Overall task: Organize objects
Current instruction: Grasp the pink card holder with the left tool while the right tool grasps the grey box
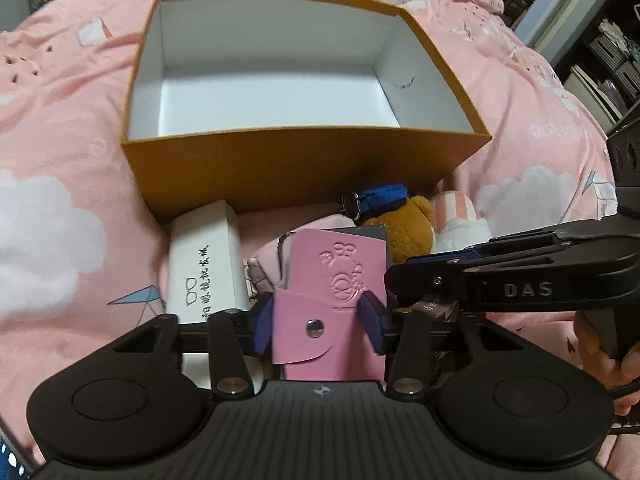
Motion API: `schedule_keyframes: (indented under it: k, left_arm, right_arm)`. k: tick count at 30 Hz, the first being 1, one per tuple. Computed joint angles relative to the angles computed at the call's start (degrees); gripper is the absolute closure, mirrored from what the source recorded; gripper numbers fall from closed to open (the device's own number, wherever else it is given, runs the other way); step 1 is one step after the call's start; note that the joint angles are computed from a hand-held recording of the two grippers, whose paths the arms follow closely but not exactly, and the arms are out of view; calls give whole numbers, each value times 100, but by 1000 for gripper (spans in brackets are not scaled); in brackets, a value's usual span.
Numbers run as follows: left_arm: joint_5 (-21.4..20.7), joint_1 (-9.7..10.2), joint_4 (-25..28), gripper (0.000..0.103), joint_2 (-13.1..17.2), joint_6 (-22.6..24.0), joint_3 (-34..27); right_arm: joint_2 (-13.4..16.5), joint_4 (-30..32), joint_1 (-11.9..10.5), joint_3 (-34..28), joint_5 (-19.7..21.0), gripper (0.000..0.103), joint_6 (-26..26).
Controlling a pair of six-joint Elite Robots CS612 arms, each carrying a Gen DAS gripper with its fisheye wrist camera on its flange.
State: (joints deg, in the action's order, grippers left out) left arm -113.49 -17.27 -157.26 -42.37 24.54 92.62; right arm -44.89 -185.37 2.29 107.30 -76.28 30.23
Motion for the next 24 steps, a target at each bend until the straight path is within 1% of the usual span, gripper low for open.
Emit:
schedule_keyframes:
  k: [1,2,5,7,9,11,15,18,19,21,22,24]
  left_arm:
    - [-9,6,-111,62,-24,-81,52]
    - [-39,16,-162,64,-48,-135,88]
    - [-287,63,-129,64,-97,-233,146]
    - [-460,94,99,57,-79,-209,105]
    - [-357,83,262,57,-17,-354,39]
    - [-283,86,229,58,44,-534,14]
    - [-408,122,76,60,47,-643,35]
    - [-497,144,-13,61,52,-818,53]
    - [-513,152,-104,69,45,-908,79]
    - [-606,174,-346,71,23,-989,143]
    - [-612,163,-425,71,12,-990,171]
    - [-469,130,-586,72,-14,-945,246]
  right_arm:
    - [-6,20,15,-4,-59,81,-32]
    - [-10,29,31,-6,-123,81,-56]
    - [-3,19,56,-3,-228,81,-33]
    - [2,27,67,-1,-298,81,7]
    - [8,6,65,7,-306,81,45]
    - [17,-29,66,5,-264,81,51]
    - [21,-60,113,-6,-418,81,4]
    - [40,-137,100,1,-403,82,61]
    - [47,-163,98,3,-398,83,74]
    - [55,-195,87,8,-373,84,112]
    - [53,-202,80,13,-354,84,141]
    - [48,-224,68,28,-313,84,200]
